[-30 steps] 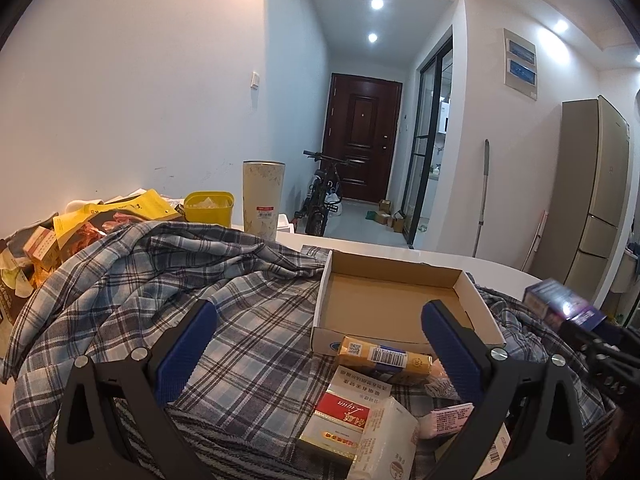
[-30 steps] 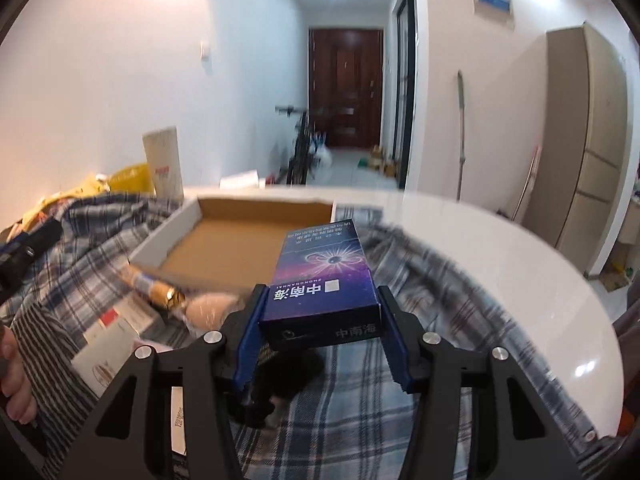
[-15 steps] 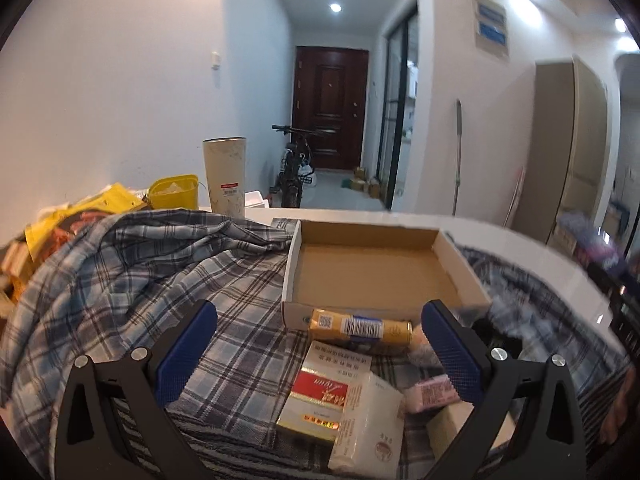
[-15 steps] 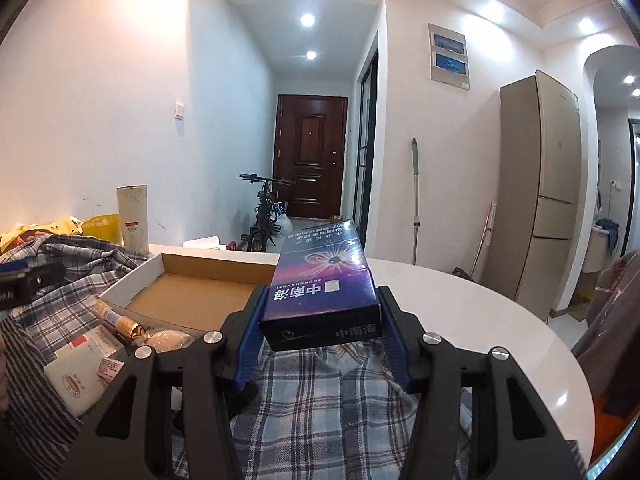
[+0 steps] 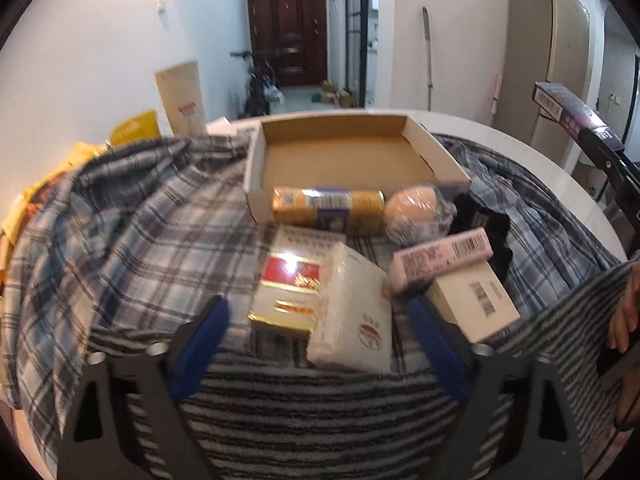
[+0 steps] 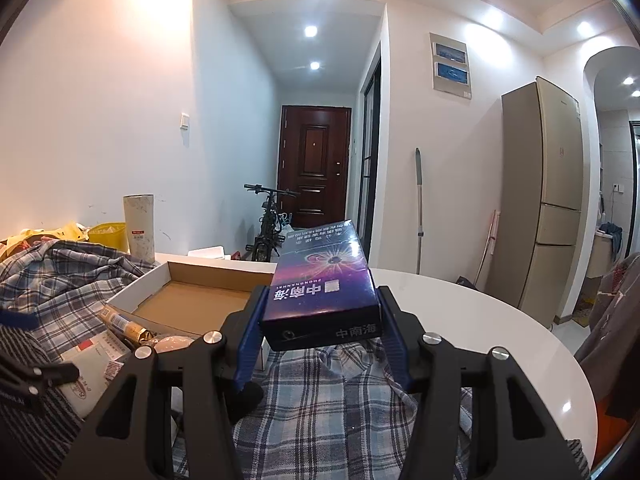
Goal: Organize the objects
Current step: 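Lift the purple-and-blue box with the right gripper while the left gripper grasps the white wrapped package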
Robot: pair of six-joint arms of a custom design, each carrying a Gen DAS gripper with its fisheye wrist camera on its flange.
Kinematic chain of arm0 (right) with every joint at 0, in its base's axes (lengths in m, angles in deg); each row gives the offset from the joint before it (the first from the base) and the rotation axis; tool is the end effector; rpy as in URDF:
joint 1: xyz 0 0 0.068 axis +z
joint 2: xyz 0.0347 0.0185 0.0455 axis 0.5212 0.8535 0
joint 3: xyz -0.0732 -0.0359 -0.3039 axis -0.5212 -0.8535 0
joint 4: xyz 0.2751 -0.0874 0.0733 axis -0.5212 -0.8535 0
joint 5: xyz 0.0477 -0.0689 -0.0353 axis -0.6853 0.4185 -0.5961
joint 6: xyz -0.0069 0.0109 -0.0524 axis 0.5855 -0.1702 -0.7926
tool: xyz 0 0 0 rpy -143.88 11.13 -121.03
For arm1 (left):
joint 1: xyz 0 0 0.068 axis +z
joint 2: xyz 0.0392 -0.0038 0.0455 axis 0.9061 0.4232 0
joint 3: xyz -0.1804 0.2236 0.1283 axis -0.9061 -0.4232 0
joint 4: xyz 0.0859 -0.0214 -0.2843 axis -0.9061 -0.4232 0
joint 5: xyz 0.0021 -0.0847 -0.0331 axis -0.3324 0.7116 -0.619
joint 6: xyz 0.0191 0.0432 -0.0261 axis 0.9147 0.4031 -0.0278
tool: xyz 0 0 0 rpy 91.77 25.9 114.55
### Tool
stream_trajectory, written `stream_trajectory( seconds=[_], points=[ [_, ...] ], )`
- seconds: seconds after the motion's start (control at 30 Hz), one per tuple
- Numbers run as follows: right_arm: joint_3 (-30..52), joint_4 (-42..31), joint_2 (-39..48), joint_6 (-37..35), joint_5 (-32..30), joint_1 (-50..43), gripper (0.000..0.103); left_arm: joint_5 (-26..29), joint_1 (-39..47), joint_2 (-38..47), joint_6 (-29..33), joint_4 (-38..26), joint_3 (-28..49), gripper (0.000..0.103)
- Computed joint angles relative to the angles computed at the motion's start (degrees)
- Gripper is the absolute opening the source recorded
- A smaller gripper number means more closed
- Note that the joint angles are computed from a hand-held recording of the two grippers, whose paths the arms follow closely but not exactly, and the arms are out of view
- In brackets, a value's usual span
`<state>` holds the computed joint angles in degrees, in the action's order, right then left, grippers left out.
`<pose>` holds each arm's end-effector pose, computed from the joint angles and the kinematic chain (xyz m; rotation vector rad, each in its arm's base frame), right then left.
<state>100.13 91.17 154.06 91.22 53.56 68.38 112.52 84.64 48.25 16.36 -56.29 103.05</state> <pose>0.2118 0.1281 0.1947 0.0714 1.7725 -0.1576 0.2480 0.0729 0.2034 0.3598 2.3653 -0.1487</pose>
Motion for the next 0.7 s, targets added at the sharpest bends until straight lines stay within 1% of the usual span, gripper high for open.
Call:
stream_trajectory(
  seconds=[0.07, 0.1, 0.17, 0.23, 0.3, 0.33, 0.37, 0.4, 0.43, 0.6, 0.67, 0.7],
  points=[
    [-0.4, 0.5, -0.3, -0.4, 0.1, 0.2, 0.052, 0.8, 0.0, 3.1, 0.8, -4.1, 2.3, 0.072],
    [-0.5, 0.6, -0.5, -0.5, 0.1, 0.2, 0.052, -0.1, -0.2, 4.4, 0.3, -4.8, 2.8, 0.07],
    [-0.6, 0.4, -0.7, -0.3, 0.1, 0.2, 0.052, -1.4, -0.5, 6.9, 0.0, -6.6, 4.2, 0.061],
    [-0.8, 0.2, -1.0, 0.1, -0.2, 0.0, 0.052, -0.3, 0.2, 8.5, -0.3, -7.9, 5.2, 0.06],
    [-1.0, 0.0, -1.5, 0.2, -0.7, -0.3, 0.052, 0.2, 0.6, 9.1, -0.8, -8.3, 5.6, 0.051],
    [-1.0, -0.1, -1.4, 0.3, -0.7, -0.3, 0.052, 0.4, 0.7, 9.1, -1.1, -8.2, 5.4, 0.039],
    [-0.8, -0.2, -1.3, 0.2, -0.5, -0.3, 0.052, 1.0, 0.9, 9.1, -1.0, -8.4, 5.6, 0.029],
    [-0.8, -0.4, -1.3, 0.1, -0.5, -0.3, 0.052, 2.1, 1.5, 8.8, -0.5, -8.6, 5.7, 0.023],
    [-0.7, -0.4, -1.1, 0.0, -0.3, -0.1, 0.052, 4.9, 2.5, 8.2, 0.2, -8.7, 5.3, 0.013],
    [-1.1, -0.9, -2.2, 0.2, -1.3, -0.9, 0.052, 9.6, 4.5, 2.2, 1.4, -5.8, 2.5, 0.013],
    [-1.3, -0.7, -2.3, 0.1, -1.3, -0.9, 0.052, 10.6, 4.9, 0.4, 1.3, -4.6, 1.7, 0.013],
    [-1.5, -0.3, -2.4, -0.1, -1.0, -0.7, 0.052, 11.6, 5.3, -0.1, 1.2, -5.0, 1.8, 0.013]
  ],
)
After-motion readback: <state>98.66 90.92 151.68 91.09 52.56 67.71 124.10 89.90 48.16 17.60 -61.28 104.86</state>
